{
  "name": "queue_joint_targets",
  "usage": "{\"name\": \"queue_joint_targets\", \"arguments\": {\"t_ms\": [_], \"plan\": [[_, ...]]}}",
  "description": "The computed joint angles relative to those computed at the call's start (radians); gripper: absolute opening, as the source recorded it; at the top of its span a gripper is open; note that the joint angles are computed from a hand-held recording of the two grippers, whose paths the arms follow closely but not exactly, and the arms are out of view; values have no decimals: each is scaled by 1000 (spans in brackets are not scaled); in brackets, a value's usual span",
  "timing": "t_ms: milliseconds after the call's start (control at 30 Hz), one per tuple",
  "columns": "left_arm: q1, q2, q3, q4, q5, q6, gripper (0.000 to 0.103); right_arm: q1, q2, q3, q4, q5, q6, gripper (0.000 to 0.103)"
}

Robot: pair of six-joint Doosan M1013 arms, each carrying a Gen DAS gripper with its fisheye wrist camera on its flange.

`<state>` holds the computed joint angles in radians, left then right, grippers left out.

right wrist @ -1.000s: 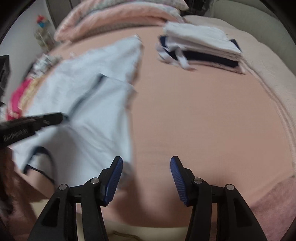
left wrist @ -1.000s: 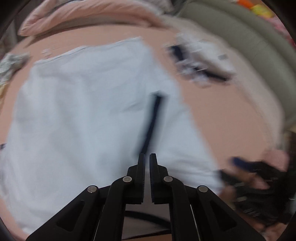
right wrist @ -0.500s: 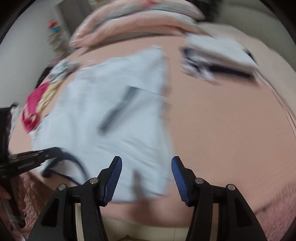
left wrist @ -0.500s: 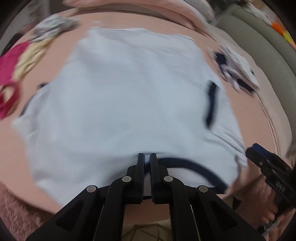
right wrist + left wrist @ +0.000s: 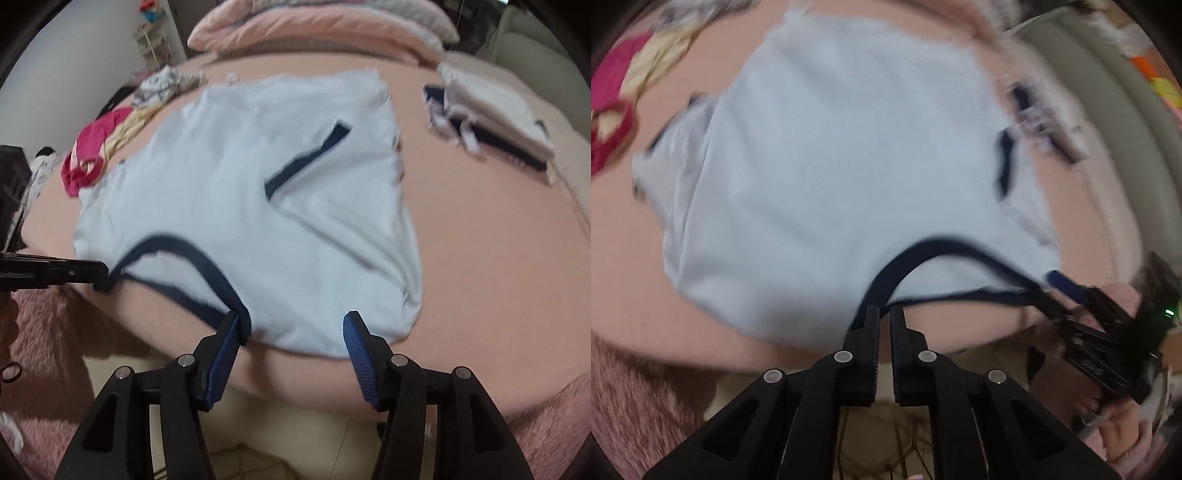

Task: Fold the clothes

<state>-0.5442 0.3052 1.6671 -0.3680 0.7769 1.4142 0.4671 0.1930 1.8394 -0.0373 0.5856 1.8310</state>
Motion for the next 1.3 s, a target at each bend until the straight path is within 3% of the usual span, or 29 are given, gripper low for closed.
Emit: {"name": "queue_joint_targets", "arguments": {"t_ms": [67,167,200,300,467,633,700,767,833,867,900,933,1000,1033,1100,1200,1267,1300], "plan": [[-4,13,-14,8,-23,15,4,9,1,3,-52,-42,32,56],[-11,69,-76,83,69,-73,4,4,16,-18,9,-87,-46,56],[-11,89,-97,107,120,-111,4,4,28,-34,21,-66,-63,56],[4,75,-71,84,138,-113,4,32,87,-66,-121,77,30,57],[20,37,-32,87,157,-133,8,27,58,-45,-218,110,108,60],[10,-8,5,139,151,-165,8,0,22,-21,-79,66,41,60],[7,-20,18,116,93,-138,8,-11,4,-7,67,18,-102,60],[0,-20,18,112,35,-137,8,-4,-12,4,97,-37,-143,60],[-10,-5,7,138,0,-164,8,14,-14,7,-39,-72,-17,60],[-15,9,-6,156,37,-187,8,27,-10,5,-154,-66,97,60],[-21,39,-29,170,127,-208,8,38,-2,-1,-262,-34,188,60],[-28,50,-42,182,164,-209,8,51,12,-12,-338,27,226,60],[-33,37,-40,173,183,-155,8,56,43,-32,-340,139,176,60],[-26,25,-30,149,173,-139,8,48,38,-27,-309,142,170,60],[2,-24,22,105,55,-170,8,24,9,-10,-207,74,134,60],[55,-62,87,124,-111,-402,12,-13,-1,-27,-35,10,99,60],[91,-67,119,103,-195,-509,27,-23,28,-77,114,19,-35,60],[106,-64,133,52,-236,-484,30,-10,45,-111,127,42,-63,60]]}}
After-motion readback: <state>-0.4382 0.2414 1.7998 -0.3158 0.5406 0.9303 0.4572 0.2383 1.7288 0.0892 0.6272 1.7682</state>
